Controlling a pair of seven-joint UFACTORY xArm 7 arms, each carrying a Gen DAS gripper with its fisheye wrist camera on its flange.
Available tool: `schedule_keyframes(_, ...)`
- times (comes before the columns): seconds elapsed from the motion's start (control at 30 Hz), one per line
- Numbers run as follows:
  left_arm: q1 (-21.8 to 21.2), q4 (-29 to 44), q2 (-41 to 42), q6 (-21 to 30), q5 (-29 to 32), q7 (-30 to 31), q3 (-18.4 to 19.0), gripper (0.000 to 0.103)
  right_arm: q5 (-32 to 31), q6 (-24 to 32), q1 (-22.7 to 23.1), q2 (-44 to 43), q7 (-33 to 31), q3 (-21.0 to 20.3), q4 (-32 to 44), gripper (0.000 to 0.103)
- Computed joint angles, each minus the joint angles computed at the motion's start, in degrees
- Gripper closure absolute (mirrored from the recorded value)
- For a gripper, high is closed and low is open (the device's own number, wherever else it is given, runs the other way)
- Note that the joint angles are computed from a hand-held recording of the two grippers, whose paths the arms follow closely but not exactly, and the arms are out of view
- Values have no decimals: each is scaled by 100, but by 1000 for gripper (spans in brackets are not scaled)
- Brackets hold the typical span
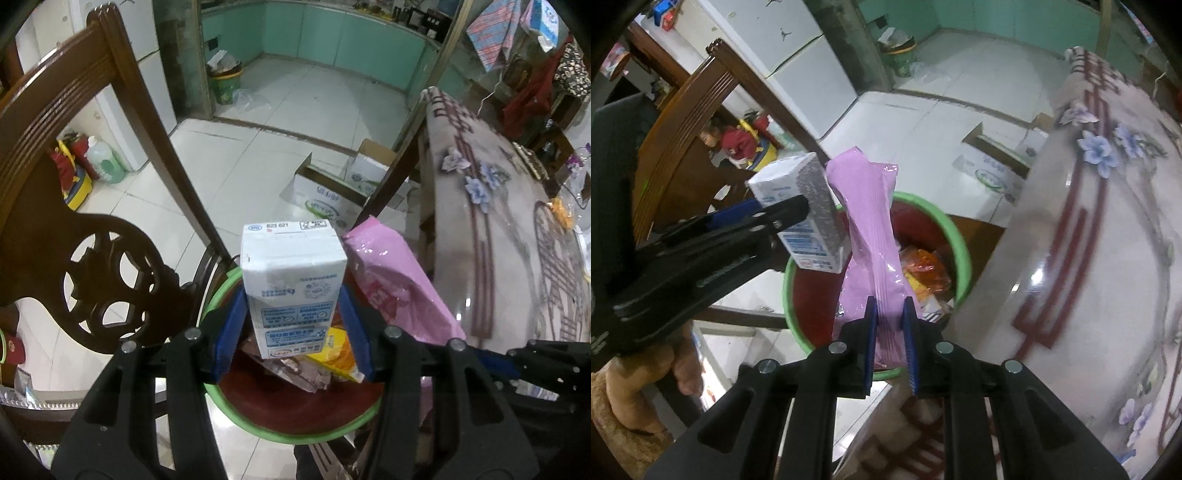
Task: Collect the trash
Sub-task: 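Open both grippers to drop the wrapper and milk carton into the bucket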
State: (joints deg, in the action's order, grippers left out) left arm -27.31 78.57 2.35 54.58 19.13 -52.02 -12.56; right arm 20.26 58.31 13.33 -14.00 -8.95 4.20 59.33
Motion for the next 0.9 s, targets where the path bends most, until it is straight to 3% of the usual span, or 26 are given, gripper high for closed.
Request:
schedule_keyframes(0.4, 65, -133, 42, 49, -72, 8, 40, 53, 17, 29, 33, 34, 8, 24, -31, 85)
schedule_keyframes(0.57, 56, -111, 131, 97, -28, 11, 61, 53, 50, -54, 15, -77, 44, 4, -62, 61)
schedule_keyframes(0.7, 56, -126, 224, 76, -18, -13, 96, 53, 15, -190, -17, -305, 95, -35, -168, 49)
schedule_keyframes(0.73, 55, -111, 257, 93, -49, 6, 101, 50, -10, -214, -34, -385, 124, -48, -204, 43)
schedule_keyframes(0.77, 41, -76, 285, 137, -51, -7, 101, 36, -8, -236, -47, -472, 142, -72, -247, 37)
schedule_keyframes(0.8, 21, -76, 264, 129, -11, -58, 104, 30, 6, -237, -55, -559, 142, -104, -285, 36)
schedule_keyframes(0.9, -41, -113, 93, -21, 162, -322, 70, 20, -122, -273, -103, -791, 197, -125, -368, 31)
